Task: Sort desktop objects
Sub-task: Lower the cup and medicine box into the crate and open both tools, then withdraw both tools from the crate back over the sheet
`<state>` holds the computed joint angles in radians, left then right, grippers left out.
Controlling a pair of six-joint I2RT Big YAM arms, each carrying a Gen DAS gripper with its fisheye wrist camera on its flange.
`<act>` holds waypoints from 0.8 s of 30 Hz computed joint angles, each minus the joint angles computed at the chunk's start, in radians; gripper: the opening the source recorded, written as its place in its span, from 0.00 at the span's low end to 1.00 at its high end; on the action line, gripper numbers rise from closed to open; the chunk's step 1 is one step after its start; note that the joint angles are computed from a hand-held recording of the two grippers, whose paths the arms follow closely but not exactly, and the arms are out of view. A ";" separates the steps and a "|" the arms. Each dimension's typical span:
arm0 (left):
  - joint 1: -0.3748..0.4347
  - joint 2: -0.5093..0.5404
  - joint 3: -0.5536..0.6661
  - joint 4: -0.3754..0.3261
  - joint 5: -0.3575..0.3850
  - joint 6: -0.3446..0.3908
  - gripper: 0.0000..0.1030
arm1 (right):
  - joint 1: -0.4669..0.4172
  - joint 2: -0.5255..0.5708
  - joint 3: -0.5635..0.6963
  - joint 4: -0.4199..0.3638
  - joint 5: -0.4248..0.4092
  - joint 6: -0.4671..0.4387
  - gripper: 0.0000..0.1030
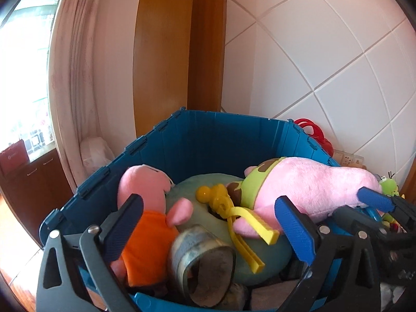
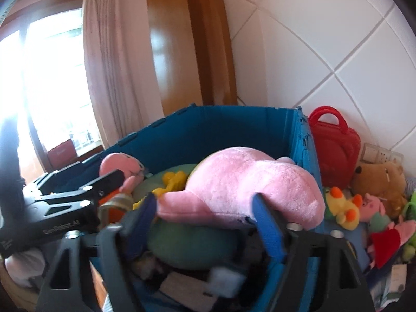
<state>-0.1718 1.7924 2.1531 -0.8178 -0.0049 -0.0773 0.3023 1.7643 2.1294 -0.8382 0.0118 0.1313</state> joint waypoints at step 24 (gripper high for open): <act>-0.218 -0.293 -0.361 0.093 -0.170 -0.098 1.00 | -0.079 -0.432 -0.507 0.137 0.105 -0.039 1.00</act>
